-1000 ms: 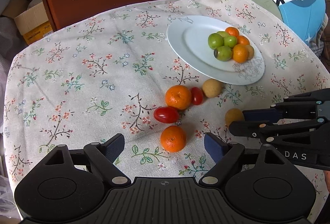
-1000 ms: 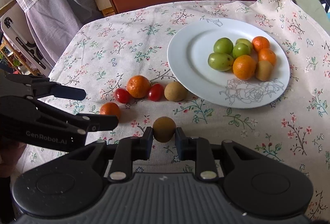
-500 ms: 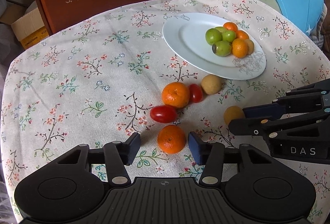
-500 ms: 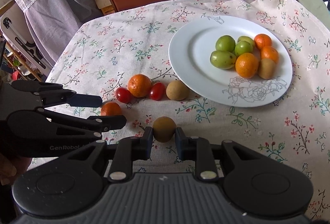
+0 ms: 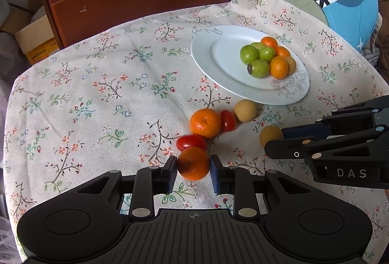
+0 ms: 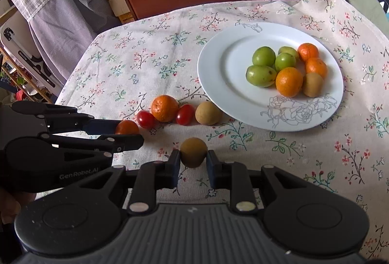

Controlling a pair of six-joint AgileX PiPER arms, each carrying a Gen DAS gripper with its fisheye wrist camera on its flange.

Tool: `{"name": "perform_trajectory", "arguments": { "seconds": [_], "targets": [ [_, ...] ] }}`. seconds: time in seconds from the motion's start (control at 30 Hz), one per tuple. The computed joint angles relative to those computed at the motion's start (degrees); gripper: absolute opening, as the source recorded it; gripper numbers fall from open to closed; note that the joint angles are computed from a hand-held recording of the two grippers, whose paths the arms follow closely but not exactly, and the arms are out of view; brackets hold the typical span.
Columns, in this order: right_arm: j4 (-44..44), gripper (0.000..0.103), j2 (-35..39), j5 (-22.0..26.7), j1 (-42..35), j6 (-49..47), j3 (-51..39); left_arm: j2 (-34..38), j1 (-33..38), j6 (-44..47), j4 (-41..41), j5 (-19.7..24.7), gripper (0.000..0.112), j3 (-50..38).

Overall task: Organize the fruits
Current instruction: 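Close right gripper on a brown kiwi-like fruit while left gripper grasps a mandarin, then carry the brown fruit and the mandarin over the plate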

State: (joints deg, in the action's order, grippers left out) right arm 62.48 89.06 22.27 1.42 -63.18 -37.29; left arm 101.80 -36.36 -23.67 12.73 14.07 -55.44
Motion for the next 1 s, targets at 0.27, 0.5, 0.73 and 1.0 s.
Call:
{"name": "perform_trajectory", "arguments": {
  "seconds": [0.27,0.5,0.73,1.0],
  "targets": [
    [5.9,0.024,-2.1,1.7,-3.6,-4.1,-1.3,-1.0,0.9,-3.2,2.0,-2.3,0.026,-1.9],
    [11.8,0.024,-2.9,2.8,-6.7,-7.8,-3.7,0.2,1.5,-2.4,-0.3,-4.1,0.026,-5.5],
    [16.6,0.024,-0.9,1.4,-8.2,-10.2,-7.0,3.9,0.7,-1.0,-2.6,-4.4,0.026,-10.3],
    [22.3,0.024,4.3,-0.5,-9.0,-14.4,-11.3,8.9,0.9,10.1,-15.8,-4.7,0.026,-15.7]
  ]
}}
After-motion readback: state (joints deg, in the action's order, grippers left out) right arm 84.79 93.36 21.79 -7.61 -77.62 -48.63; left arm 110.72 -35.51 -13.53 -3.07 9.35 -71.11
